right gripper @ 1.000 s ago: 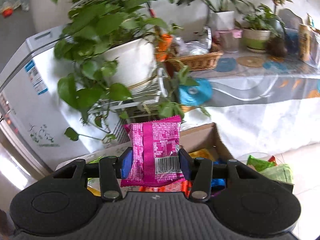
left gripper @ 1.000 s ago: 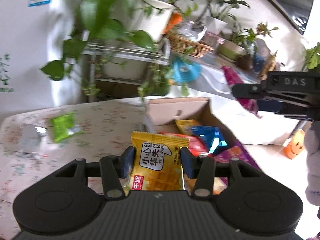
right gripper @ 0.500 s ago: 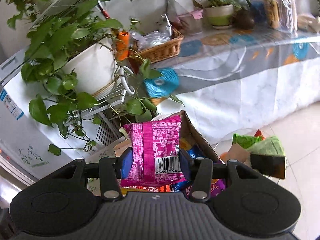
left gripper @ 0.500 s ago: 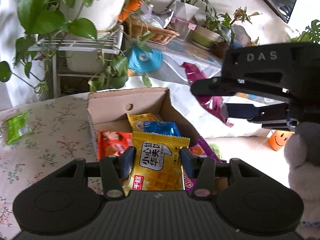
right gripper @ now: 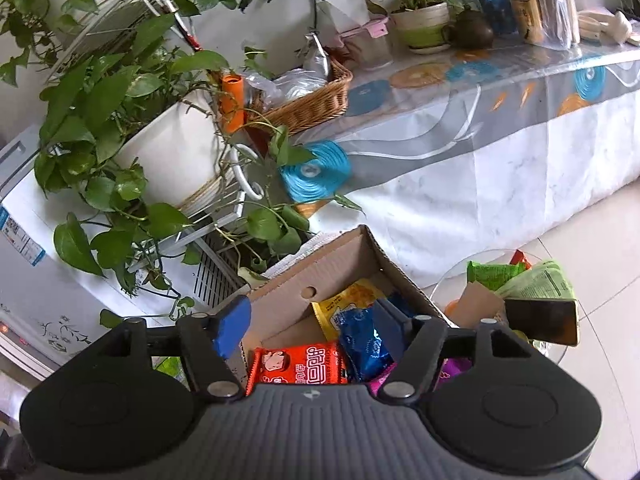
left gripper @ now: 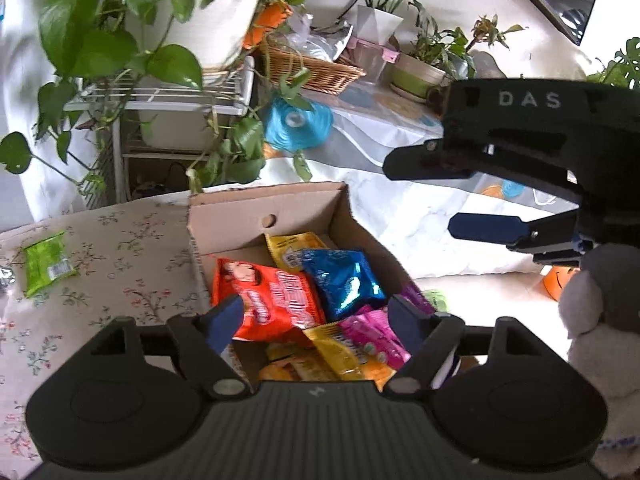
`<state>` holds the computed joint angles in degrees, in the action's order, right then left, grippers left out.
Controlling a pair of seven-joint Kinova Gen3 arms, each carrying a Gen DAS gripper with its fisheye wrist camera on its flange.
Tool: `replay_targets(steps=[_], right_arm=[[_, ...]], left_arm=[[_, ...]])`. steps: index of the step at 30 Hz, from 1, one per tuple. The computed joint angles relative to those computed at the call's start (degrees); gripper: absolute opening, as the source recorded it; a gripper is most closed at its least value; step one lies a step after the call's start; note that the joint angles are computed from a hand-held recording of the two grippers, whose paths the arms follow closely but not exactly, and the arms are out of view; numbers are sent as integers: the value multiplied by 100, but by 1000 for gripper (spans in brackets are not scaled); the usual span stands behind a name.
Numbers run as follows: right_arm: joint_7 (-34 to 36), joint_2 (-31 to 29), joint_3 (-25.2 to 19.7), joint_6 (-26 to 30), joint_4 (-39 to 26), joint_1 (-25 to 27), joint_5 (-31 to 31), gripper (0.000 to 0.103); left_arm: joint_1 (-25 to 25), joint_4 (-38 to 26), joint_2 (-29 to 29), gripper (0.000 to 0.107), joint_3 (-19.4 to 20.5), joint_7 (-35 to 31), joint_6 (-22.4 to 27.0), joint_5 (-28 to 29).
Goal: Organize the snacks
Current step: 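Lower the yellow pack into the box and open the left gripper, then move the left gripper to the silver foil bag while the right approaches the green pack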
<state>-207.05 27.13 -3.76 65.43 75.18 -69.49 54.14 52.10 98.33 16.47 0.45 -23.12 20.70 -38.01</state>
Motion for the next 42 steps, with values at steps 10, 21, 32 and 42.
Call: replay_targets(steps=[10,21,32,42], right_arm=[[648,199,34,-553,-272,50,15,81],[1689,598,273,-979,-880,-1,-342,83],[2789,1177,535,-1045,-1781,-36,-1061,83],[4205,2045,590,-504,-3274,70,-2087,84]], left_arm=[[-368,463,-365,84,114,321,287,-373],[-1104,1032,-710,84,377,913,627,-938],[-1812,1296,-930,85,659,858,944,-1078],[-2237,1246,-734,85,521,684,1141,-1194]])
